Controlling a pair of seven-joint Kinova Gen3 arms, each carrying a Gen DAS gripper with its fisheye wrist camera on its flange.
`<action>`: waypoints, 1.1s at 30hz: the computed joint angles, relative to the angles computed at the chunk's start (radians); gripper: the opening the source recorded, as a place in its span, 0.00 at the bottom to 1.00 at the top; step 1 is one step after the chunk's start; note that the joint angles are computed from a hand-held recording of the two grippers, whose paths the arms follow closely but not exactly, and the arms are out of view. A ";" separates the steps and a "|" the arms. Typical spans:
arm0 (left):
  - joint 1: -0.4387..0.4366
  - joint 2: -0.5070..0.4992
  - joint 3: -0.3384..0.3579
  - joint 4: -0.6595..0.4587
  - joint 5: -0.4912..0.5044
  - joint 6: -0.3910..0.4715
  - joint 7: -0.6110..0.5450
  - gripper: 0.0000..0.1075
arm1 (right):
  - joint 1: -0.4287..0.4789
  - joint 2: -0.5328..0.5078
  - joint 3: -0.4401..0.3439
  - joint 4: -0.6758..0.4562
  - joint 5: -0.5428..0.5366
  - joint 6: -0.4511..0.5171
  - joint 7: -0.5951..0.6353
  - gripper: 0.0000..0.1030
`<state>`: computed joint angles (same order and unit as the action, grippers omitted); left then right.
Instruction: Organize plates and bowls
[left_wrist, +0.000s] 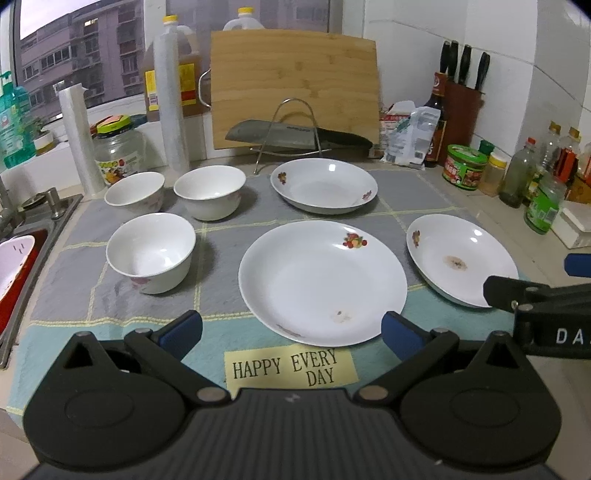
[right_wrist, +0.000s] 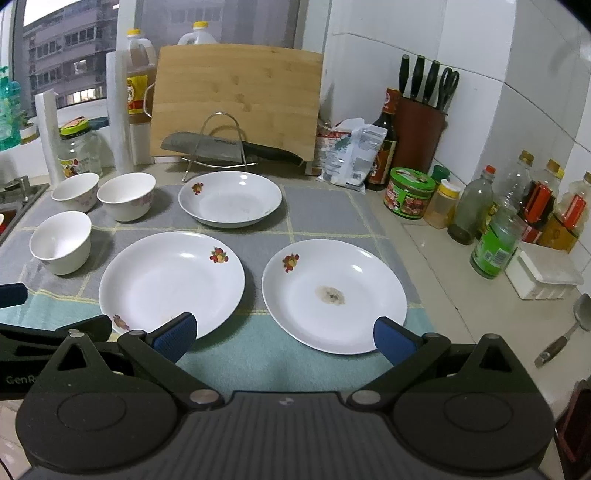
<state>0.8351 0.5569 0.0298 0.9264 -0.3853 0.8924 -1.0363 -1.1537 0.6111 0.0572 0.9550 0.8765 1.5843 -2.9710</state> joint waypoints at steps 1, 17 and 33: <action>-0.003 -0.004 0.001 0.013 0.002 -0.016 0.002 0.95 | 0.001 -0.010 -0.002 0.021 0.005 -0.018 -0.004 1.00; 0.012 0.000 0.021 0.068 0.004 -0.135 -0.046 0.95 | 0.080 -0.170 -0.090 0.339 0.079 -0.177 -0.102 1.00; 0.061 0.186 0.035 -0.206 0.118 -0.041 -0.214 0.95 | 0.257 -0.304 -0.168 0.558 0.064 -0.305 -0.143 1.00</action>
